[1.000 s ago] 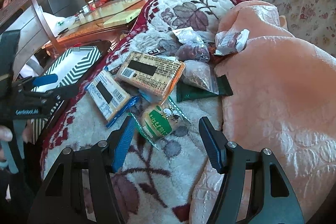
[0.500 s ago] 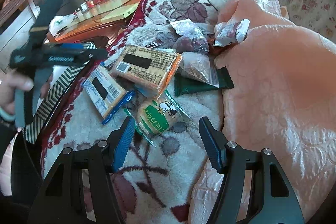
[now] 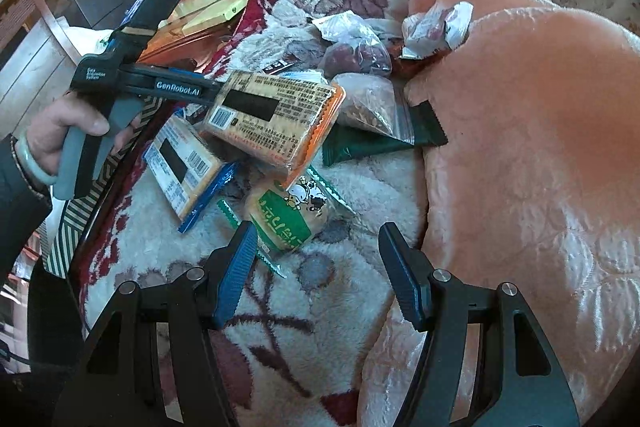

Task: Organize snacks
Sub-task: 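Grasp the red Nescafe coffee stick with the left gripper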

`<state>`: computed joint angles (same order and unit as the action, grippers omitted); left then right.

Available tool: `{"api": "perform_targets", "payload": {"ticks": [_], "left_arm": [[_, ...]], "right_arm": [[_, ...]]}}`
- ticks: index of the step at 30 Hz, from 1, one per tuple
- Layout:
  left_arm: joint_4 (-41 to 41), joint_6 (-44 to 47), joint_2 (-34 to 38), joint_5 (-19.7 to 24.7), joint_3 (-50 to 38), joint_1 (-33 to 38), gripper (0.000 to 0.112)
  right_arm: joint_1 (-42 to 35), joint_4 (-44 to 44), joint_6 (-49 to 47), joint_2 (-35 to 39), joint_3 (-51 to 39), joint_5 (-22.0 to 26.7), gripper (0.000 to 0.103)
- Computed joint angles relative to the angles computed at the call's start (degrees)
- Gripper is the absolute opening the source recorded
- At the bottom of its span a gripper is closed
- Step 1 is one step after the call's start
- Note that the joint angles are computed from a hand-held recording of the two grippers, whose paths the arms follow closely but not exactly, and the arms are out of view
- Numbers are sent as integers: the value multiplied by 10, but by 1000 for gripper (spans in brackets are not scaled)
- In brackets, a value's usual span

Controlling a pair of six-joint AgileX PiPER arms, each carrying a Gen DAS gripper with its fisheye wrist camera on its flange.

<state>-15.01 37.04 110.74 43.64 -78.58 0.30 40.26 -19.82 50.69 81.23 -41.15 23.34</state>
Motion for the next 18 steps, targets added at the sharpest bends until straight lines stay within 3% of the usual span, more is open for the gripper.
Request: {"api": "perform_targets", "payload": {"ticks": [2, 4, 5, 10, 13, 18], "left_arm": [[-13, 7, 13, 21, -18, 0, 78], [4, -7, 18, 29, -24, -8, 51], [19, -13, 19, 24, -22, -14, 51], [0, 14, -3, 16, 3, -11, 22], [-1, 14, -21, 5, 23, -7, 12], [-15, 19, -52, -7, 48, 14, 10]], "right_arm": [[-3, 13, -11, 2, 1, -4, 63], [-6, 22, -23, 2, 1, -8, 63], [-6, 25, -27, 1, 1, -9, 63], [-4, 27, -35, -9, 3, -18, 63], [1, 29, -40, -8, -1, -13, 63], [13, 8, -26, -12, -7, -3, 63]]}}
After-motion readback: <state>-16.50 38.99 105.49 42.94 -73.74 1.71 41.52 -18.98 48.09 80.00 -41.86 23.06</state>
